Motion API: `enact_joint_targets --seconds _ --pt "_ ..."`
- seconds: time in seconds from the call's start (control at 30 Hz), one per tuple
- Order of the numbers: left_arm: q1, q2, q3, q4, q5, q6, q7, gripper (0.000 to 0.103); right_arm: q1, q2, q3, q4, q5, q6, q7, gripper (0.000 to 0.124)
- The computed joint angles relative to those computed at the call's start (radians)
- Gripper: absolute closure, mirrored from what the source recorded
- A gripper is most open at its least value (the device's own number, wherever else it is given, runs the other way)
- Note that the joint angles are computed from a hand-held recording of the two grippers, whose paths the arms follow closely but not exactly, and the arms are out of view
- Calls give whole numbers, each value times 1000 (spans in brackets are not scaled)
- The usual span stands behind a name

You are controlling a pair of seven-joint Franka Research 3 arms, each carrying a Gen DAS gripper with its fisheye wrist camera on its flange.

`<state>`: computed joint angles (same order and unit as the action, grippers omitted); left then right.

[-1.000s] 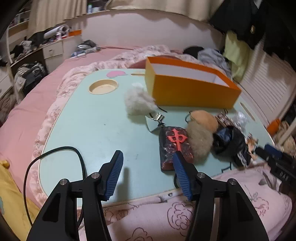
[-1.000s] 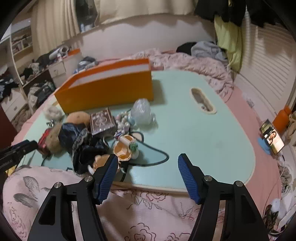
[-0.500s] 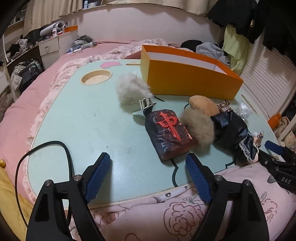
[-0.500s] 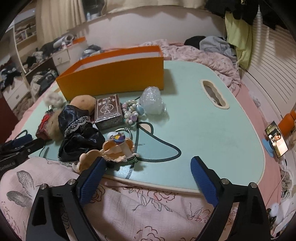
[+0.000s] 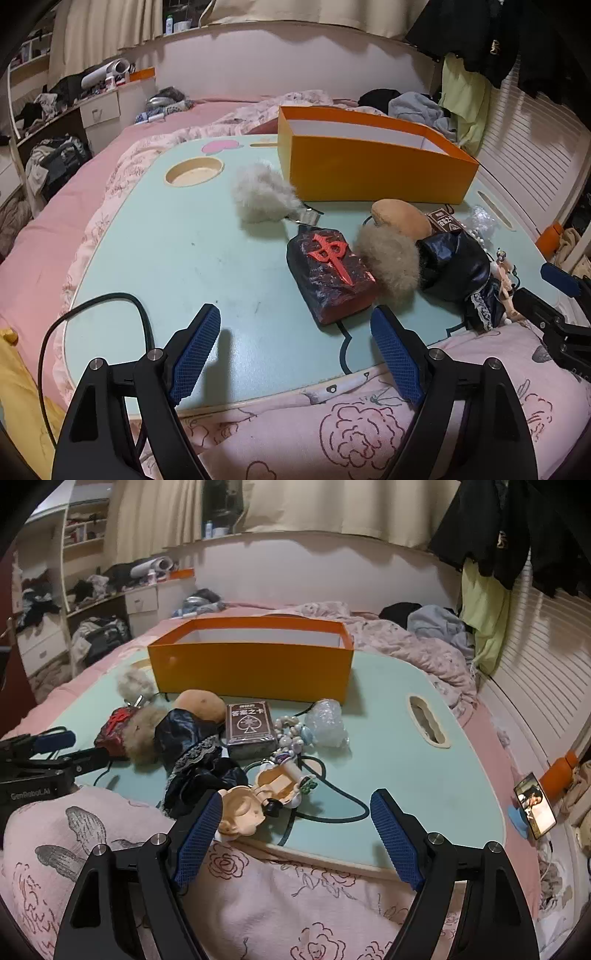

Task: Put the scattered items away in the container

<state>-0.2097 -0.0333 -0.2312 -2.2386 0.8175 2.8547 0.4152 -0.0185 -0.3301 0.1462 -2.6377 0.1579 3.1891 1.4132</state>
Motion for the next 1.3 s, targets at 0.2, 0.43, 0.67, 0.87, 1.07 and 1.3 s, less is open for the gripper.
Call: enact_joint_targets --seconds 0.2,0.43,0.67,0.87,1.07,1.3 --pt "-7 16 6 1 -130 6 113 19 -13 7 7 11 -11 -28 13 41" --pt "-7 13 6 -3 -126 7 108 19 2 10 -10 15 -23 -39 20 41" --pt "-7 13 5 -3 -124 7 106 18 18 12 -27 18 -23 -46 17 41" --pt "-8 13 5 -2 -124 6 105 18 13 11 -22 17 -28 -46 23 41" --pt "-8 13 5 -3 -124 7 105 18 28 11 -37 15 -21 -46 13 41" --pt "-8 13 5 -3 -124 6 104 18 32 12 -40 14 -16 -46 8 41"
